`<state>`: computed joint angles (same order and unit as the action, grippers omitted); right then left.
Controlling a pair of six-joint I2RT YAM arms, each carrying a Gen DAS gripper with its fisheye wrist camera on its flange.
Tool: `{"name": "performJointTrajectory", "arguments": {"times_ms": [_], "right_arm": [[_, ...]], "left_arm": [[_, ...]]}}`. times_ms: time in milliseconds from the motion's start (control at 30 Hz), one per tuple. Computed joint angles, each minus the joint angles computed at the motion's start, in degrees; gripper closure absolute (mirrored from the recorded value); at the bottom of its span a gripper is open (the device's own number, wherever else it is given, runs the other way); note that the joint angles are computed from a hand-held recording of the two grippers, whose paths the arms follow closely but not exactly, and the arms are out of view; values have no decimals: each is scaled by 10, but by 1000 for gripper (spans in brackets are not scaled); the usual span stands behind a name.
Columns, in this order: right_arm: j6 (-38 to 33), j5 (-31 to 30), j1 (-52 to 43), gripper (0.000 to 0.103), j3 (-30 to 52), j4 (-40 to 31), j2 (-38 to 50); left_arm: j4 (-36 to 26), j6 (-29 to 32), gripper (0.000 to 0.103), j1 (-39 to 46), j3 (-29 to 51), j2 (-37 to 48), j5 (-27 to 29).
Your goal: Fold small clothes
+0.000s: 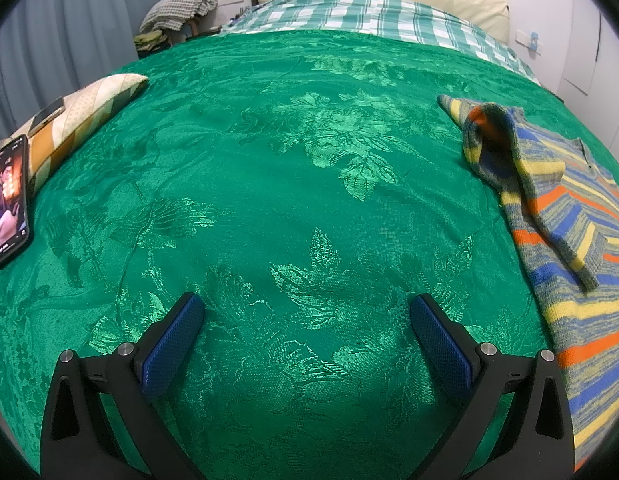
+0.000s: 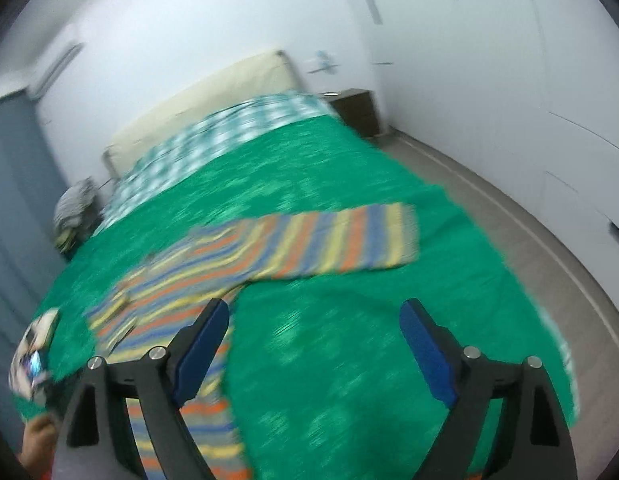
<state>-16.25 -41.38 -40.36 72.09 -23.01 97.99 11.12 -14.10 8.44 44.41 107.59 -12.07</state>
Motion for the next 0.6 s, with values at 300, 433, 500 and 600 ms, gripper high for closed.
{"name": "performJointTrajectory", "arguments": {"times_ms": [300,433,500,600], "right_arm": [[-64,48,99,16,-136,48,-61],[-90,56,110,16,-173,55,-78],[-106,51,107,16,-183,51,-88],[-126,42,104,16,-185,38,-93]], "left_arm": [[-6,-1,0,0,6,3,1],[-6,-2,0,-5,11,11,-7],[-20,-2,0,-3,20,14,-4],[-113,7,0,6,63,9,20]]}}
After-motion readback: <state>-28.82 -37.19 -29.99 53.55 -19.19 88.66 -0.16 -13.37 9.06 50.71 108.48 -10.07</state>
